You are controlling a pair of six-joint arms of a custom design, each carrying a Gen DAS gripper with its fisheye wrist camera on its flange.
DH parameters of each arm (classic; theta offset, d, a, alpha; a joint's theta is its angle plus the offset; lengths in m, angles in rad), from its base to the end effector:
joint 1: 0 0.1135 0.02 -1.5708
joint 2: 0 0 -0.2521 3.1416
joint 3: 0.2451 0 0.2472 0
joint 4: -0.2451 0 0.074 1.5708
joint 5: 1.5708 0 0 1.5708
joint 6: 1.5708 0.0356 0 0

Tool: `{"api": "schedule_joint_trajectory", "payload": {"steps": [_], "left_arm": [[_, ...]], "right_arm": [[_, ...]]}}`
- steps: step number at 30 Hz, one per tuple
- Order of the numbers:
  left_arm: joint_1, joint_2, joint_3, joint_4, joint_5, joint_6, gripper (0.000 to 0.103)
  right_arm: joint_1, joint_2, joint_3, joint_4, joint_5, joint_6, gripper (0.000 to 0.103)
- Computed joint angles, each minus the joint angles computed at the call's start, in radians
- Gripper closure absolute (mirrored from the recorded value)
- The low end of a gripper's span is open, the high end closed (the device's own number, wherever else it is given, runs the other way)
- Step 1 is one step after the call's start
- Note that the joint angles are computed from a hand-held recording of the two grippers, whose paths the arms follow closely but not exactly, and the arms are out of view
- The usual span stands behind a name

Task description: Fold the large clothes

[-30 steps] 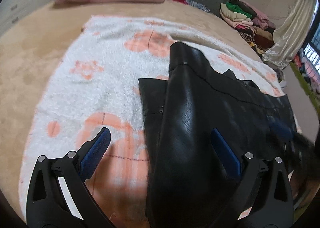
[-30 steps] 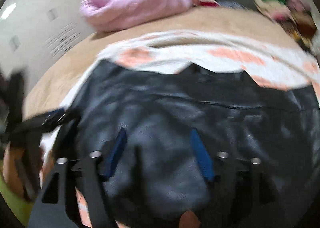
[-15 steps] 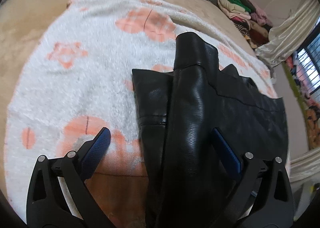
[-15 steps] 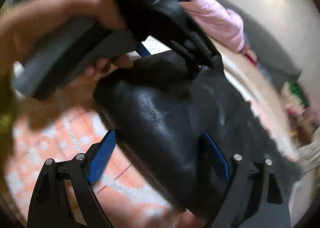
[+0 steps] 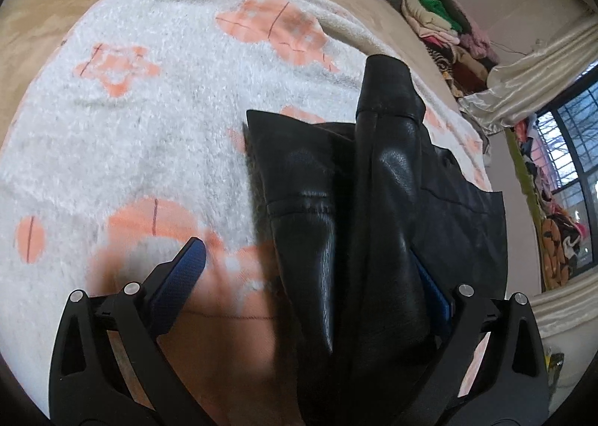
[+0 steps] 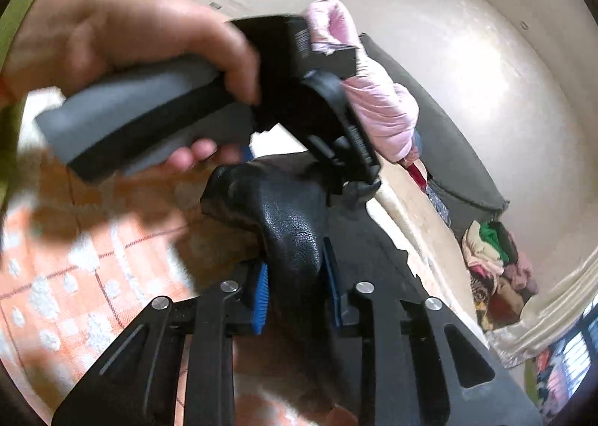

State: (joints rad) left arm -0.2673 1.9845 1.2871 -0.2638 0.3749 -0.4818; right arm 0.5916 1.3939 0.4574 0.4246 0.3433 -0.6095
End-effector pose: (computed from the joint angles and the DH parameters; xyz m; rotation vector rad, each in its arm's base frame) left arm 0.3872 -0.1196 0.1485 -0.1244 2.6084 -0.7602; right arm 0.2223 0.1349 0.1514 -0.9916 1.8176 -0.3679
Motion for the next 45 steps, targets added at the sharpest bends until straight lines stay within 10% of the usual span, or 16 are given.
{"api": "schedule_joint_trajectory", "payload": {"steps": [4, 7, 15, 24, 33, 39, 45], "left_arm": [[-0.008, -0.027, -0.017, 0.012, 0.063, -0.031, 0.014], [-0.030, -0.061, -0.058, 0.101, 0.145, -0.079, 0.039], [-0.189, -0.254, -0.071, 0.126, -0.063, -0.162, 0.046], [-0.453, -0.088, 0.404, -0.151, -0.316, -0.112, 0.042], [-0.598, 0.334, 1.047, -0.407, -0.369, -0.083, 0.036], [-0.625, 0.322, 0.966, -0.320, -0.418, -0.069, 0.026], [-0.608, 0.321, 0.742, -0.352, -0.530, -0.113, 0.024]], "right_arm": [[-0.043, -0.096, 0.000, -0.088, -0.059, 0.029, 0.082], [-0.044, -0.161, -0.018, -0.122, -0.074, 0.069, 0.084], [-0.253, -0.469, -0.063, -0.266, -0.295, 0.081, 0.084], [-0.827, -0.710, -0.034, -0.466, -0.814, 0.117, 0.084], [-1.373, -0.404, 0.085, -0.565, -1.249, 0.001, 0.085], [-1.504, -0.060, 0.245, -0.734, -1.273, -0.092, 0.085], [-1.592, 0.374, 0.620, -1.271, -1.324, -0.237, 0.082]]}}
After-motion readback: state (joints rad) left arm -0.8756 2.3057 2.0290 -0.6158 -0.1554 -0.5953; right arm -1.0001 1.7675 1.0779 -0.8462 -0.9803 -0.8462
